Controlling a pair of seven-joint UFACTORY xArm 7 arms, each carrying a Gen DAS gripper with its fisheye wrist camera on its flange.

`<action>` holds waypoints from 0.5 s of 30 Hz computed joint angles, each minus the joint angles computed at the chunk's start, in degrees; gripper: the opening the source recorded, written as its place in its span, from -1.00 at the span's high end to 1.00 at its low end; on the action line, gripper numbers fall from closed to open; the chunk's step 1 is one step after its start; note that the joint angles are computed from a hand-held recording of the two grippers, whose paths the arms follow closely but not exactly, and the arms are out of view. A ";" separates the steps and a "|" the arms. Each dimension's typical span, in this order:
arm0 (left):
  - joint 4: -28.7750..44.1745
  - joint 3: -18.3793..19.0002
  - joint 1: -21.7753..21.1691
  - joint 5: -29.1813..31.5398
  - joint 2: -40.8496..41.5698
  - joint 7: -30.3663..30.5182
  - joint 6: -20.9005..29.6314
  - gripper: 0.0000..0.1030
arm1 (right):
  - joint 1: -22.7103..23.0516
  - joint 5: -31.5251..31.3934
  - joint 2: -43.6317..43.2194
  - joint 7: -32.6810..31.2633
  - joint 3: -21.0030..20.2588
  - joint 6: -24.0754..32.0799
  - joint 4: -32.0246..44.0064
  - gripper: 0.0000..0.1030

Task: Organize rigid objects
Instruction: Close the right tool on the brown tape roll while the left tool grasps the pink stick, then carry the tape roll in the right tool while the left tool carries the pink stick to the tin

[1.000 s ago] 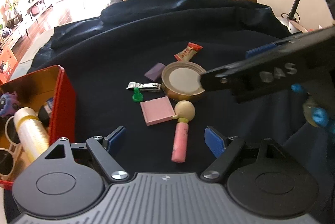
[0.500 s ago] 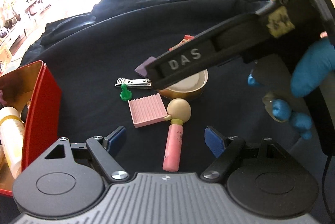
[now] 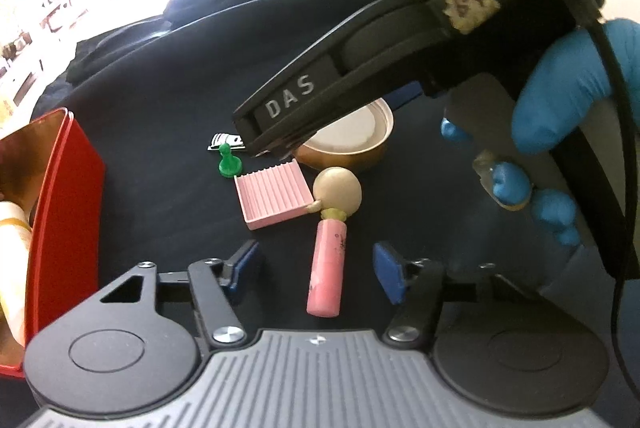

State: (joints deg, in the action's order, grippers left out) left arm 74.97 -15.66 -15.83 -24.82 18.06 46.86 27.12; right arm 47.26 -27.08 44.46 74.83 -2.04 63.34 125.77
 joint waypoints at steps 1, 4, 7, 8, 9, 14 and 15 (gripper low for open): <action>0.00 -0.14 0.13 -0.16 -0.07 0.33 0.13 0.02 | -0.01 0.05 0.17 -0.11 0.02 0.08 0.28 -0.66; -0.72 -0.34 0.24 -0.55 -0.86 1.11 0.32 0.31 | 0.04 0.42 0.96 -0.55 -0.01 0.85 1.58 -0.58; -1.13 -0.50 0.50 -1.60 -1.28 2.42 0.67 0.43 | 0.25 0.49 1.17 -0.30 -0.28 1.57 2.08 -0.51; -1.17 -0.41 0.46 -1.72 -1.32 2.66 0.73 0.48 | 0.24 0.52 1.12 -0.16 -0.31 1.49 2.00 -0.51; -1.45 -0.40 0.40 -1.91 -1.45 2.92 0.49 0.58 | 0.18 0.57 1.19 -0.10 -0.31 1.43 2.07 -0.51; -1.79 0.11 -0.03 -1.42 -1.66 3.16 -0.01 0.70 | 0.53 0.47 1.86 -0.30 -0.49 2.34 3.29 -0.50; -1.68 0.16 -0.09 -1.19 -1.55 3.29 -0.08 0.70 | 0.68 0.28 1.66 -0.16 -0.61 2.15 2.96 -0.50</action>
State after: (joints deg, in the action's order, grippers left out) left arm 73.29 -15.51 -15.92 -26.01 16.51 50.15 27.05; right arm 47.94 -26.80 46.12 74.68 -2.64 65.49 128.74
